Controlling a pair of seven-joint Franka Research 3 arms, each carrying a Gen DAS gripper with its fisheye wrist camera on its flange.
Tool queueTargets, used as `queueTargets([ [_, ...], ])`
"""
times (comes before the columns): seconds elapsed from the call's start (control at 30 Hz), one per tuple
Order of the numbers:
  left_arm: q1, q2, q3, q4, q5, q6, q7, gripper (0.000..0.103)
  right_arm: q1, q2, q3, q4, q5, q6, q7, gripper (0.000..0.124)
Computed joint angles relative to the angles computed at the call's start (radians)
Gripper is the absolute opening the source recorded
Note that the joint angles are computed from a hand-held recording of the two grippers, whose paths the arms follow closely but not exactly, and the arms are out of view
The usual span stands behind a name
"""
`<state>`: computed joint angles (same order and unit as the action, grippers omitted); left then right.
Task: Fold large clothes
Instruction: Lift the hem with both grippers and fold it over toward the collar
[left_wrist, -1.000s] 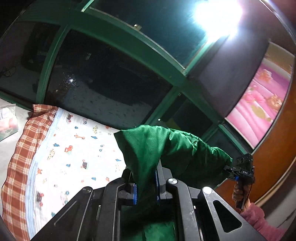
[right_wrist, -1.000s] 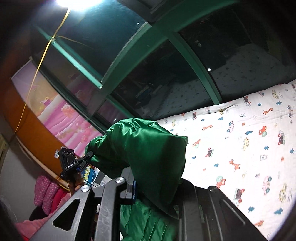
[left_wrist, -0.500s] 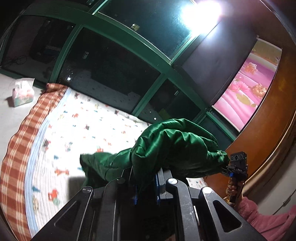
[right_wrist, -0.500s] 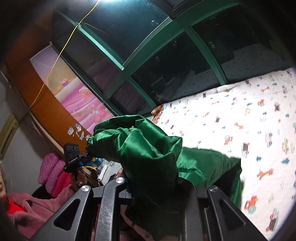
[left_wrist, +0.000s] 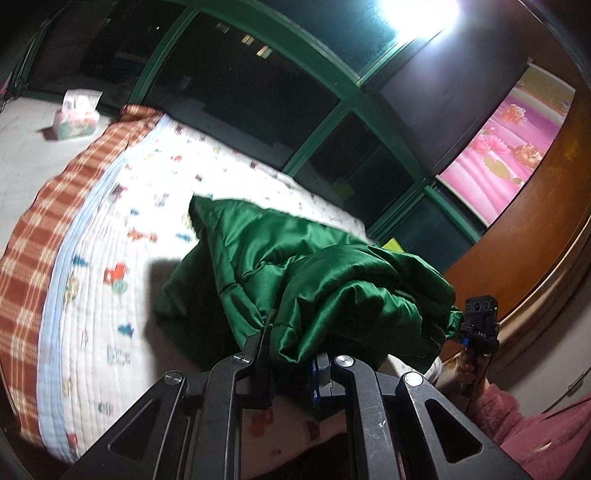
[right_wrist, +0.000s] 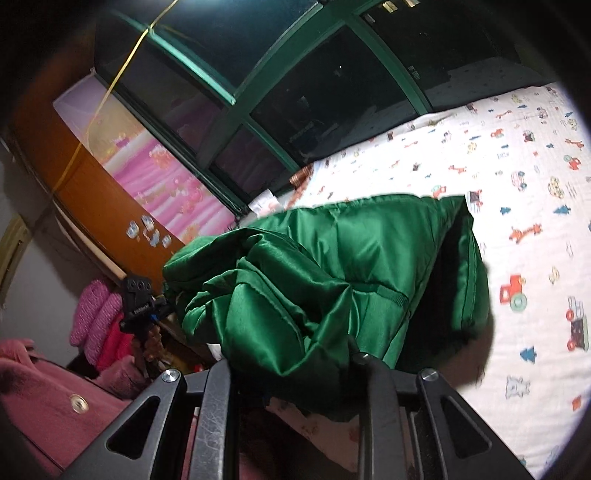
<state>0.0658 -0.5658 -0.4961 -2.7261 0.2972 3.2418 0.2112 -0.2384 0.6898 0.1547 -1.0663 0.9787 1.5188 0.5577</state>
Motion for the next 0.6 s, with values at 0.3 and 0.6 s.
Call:
queueTargets([
  [0.3, -0.098, 0.028, 0.043, -0.076, -0.023, -0.016, -0.029, 0.013, 0.027, -0.074, -0.048, -0.133, -0.082, 0.052, -0.078, 0.028],
  [0.6, -0.252, 0.003, 0.195, -0.013, -0.003, -0.231, 0.081, 0.016, 0.058, -0.153, -0.070, -0.238, -0.112, 0.156, -0.179, 0.030],
])
